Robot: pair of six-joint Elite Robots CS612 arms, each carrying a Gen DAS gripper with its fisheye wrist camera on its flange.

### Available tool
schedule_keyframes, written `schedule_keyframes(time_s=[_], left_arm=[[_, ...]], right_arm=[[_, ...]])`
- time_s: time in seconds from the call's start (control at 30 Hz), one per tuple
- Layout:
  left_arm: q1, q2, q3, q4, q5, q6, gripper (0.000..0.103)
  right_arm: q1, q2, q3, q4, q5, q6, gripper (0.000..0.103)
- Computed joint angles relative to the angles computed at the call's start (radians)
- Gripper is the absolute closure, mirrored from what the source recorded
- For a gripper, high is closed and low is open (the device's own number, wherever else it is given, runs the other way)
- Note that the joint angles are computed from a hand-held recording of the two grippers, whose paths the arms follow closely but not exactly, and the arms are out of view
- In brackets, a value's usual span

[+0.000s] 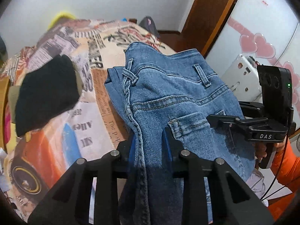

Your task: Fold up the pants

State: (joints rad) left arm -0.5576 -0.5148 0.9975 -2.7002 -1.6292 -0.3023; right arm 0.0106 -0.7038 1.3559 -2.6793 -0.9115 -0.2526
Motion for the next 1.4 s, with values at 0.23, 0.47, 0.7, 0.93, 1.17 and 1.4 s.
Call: schedule_keyframes(time_s=[0.23, 0.47, 0.7, 0.93, 1.17, 1.4], left_arm=[[0.002, -0.076, 0.126, -0.152, 0.062, -0.029, 0.075], [0.025, -0.123, 0.206, -0.267, 0.138, -0.075, 0.075], [0.069, -0.128, 0.205, -0.326, 0.184, -0.090, 0.075], [0.119, -0.087, 0.144, -0.343, 0.205, -0.118, 0.075], [0.167, -0.003, 0.006, -0.277, 0.200, -0.114, 0.075], [0.208, 0.120, -0.202, -0.140, 0.195, -0.100, 0.076]], right_arm=[[0.017, -0.021, 0.005, -0.078, 0.018, 0.000, 0.068], [0.052, -0.007, -0.063, -0.071, 0.033, -0.046, 0.068], [0.093, 0.048, -0.187, -0.063, 0.055, -0.081, 0.068], [0.133, 0.138, -0.370, 0.007, 0.061, -0.130, 0.069], [0.163, 0.263, -0.606, 0.110, 0.043, -0.130, 0.069], [0.185, 0.459, -0.958, 0.260, 0.027, -0.095, 0.069]])
